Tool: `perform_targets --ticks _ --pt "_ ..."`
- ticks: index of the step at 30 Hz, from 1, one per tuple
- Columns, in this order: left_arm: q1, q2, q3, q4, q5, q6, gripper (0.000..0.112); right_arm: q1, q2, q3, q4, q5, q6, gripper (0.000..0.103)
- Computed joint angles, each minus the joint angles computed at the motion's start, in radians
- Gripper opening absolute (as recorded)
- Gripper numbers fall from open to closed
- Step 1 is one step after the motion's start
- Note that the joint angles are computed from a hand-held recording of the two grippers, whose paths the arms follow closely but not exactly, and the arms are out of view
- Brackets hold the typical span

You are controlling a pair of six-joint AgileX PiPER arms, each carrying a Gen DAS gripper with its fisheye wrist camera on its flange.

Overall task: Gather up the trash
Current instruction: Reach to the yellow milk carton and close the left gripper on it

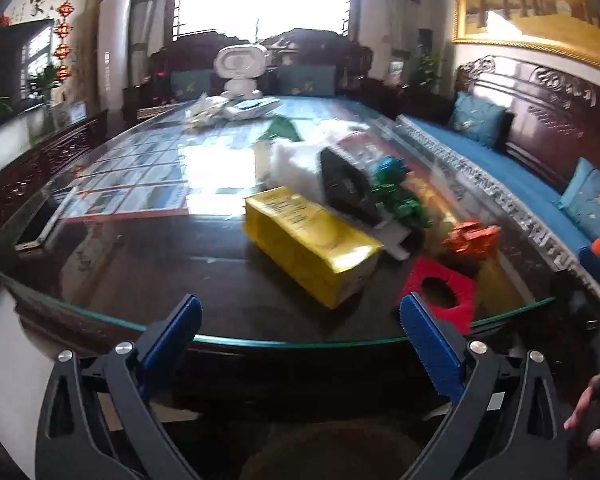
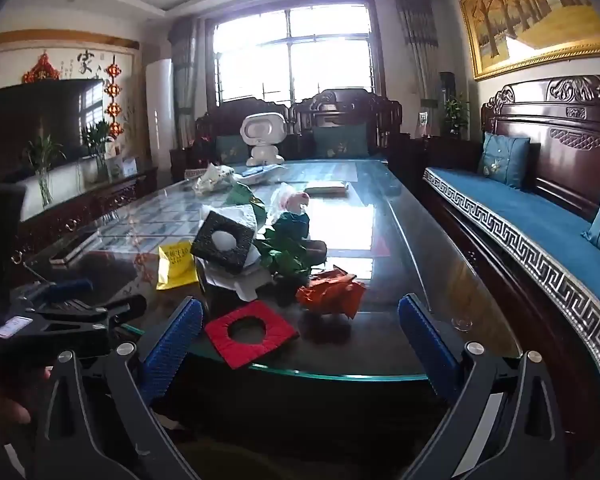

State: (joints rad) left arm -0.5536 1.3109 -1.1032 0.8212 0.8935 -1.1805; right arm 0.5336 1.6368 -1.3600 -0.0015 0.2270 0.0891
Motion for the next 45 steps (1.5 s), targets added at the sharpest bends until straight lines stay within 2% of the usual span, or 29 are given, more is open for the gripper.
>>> perform_targets --ticks 2,6,10,11,12,16,21,23,35,38,41,43,45 --pt "0.015 -0.011 -0.005 -0.048 -0.001 0.049 0.099 0.0 0.007 -0.01 0.006 0.015 -0.021 0.095" --pt "0.0 -0.039 0.044 0.046 -0.023 -0.054 0.099 0.01 0.017 -0.033 -0.014 0.048 -0.018 0.095" --pt "0.002 0.001 0.01 0.049 -0.069 -0.049 0.099 0.026 0.015 -0.036 -0.148 0.06 0.096 0.095" --pt "0.032 -0.004 0.022 0.033 -0.12 -0.026 0.099 0.025 0.013 -0.035 -0.148 0.059 0.091 0.095" --pt "0.036 0.009 0.018 0.028 -0.134 -0.025 0.099 0.024 0.011 -0.03 -0.161 0.05 0.103 0.095" --pt "0.036 0.067 -0.029 -0.011 -0.134 0.014 0.099 0.019 0.009 -0.023 -0.191 0.036 0.137 0.095" --pt "0.058 0.127 -0.094 -0.055 -0.127 0.022 0.099 0.006 0.02 -0.028 -0.152 0.027 0.103 0.095" --pt "0.079 0.169 -0.138 -0.104 -0.095 0.061 0.099 0.003 0.028 -0.031 -0.131 0.026 0.084 0.095" --pt "0.095 0.304 -0.232 -0.045 -0.048 0.025 0.099 -0.025 0.063 -0.051 0.085 0.031 -0.117 0.095" --pt "0.116 0.328 -0.253 -0.075 -0.065 0.029 0.097 -0.03 0.069 -0.059 0.143 0.04 -0.171 0.095" --pt "0.151 0.32 -0.231 -0.116 -0.12 0.029 0.089 -0.032 0.083 -0.076 0.176 0.059 -0.21 0.095" --pt "0.153 0.31 -0.21 -0.096 -0.128 0.0 0.087 -0.03 0.091 -0.081 0.194 0.066 -0.229 0.095" --pt "0.166 0.295 -0.193 -0.104 -0.157 -0.006 0.081 -0.026 0.104 -0.092 0.212 0.079 -0.249 0.095"
